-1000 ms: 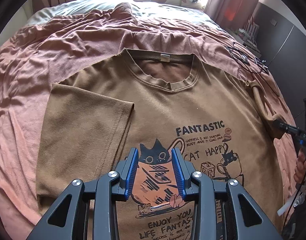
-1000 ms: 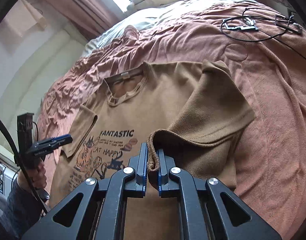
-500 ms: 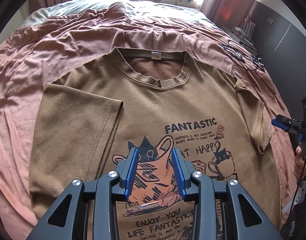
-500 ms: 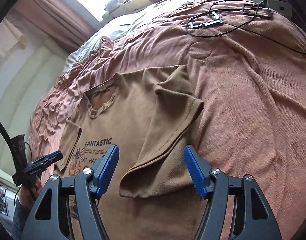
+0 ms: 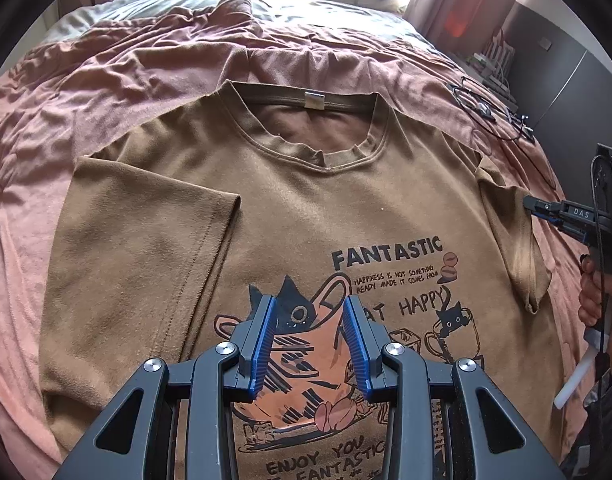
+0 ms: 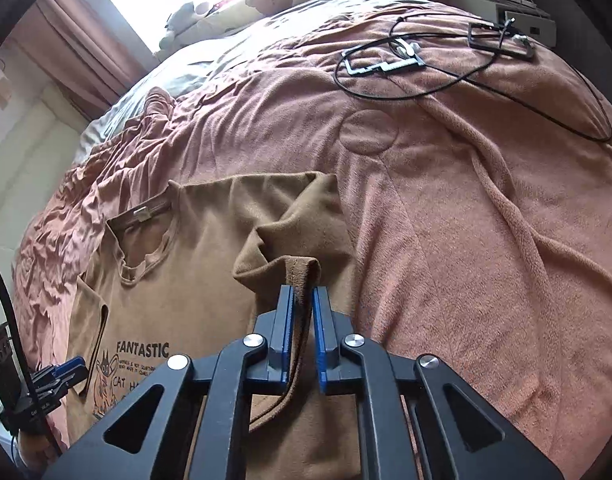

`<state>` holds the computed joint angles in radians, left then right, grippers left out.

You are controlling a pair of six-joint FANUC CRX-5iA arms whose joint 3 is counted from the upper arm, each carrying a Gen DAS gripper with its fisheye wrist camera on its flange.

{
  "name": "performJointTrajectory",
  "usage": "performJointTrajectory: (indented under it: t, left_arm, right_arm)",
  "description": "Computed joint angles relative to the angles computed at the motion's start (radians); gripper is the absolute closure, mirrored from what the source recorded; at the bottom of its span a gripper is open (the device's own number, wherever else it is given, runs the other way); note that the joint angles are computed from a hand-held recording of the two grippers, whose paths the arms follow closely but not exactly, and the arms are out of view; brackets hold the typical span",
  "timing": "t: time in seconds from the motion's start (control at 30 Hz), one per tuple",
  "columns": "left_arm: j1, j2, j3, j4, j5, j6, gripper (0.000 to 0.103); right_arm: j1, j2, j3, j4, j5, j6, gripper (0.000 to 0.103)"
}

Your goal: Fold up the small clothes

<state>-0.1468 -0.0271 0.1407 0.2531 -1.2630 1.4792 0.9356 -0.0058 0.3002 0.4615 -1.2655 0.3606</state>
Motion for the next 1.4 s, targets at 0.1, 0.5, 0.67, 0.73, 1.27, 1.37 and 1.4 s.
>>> performJointTrajectory:
  t: [0.1,0.5,0.67,0.73,1.27,1.37,1.4]
  left_arm:
    - [0.007,-0.001,-0.006,0.006,0.007,-0.008,0.066]
    - [0.053,-0.015,-0.038,0.036,0.017,-0.041,0.066]
    - [0.064,-0.013,-0.043,0.041,0.016,-0.047,0.066]
    - [0.064,-0.009,-0.042,0.043,0.012,-0.05,0.066]
    - [-0.037,0.067,0.041,0.025,0.031,-0.003,0.066]
    - [-0.072,0.097,0.073,0.018,0.034,0.016,0.066]
    - [-0.085,0.105,0.081,0.017,0.036,0.021,0.066]
  right_arm:
    - [0.014,0.038,0.06,-0.002,0.013,0.058,0.102]
    - [0.03,0.133,0.202,-0.067,0.081,0.178,0.103]
    - [0.014,0.228,0.313,-0.105,0.01,0.224,0.103]
    - [0.0,0.245,0.342,-0.145,-0.016,0.239,0.101]
    - [0.036,0.002,0.033,0.003,-0.084,0.054,0.056]
    - [0.038,-0.01,0.013,-0.01,-0.115,0.054,0.063]
    - [0.042,-0.013,0.003,-0.015,-0.125,0.056,0.064]
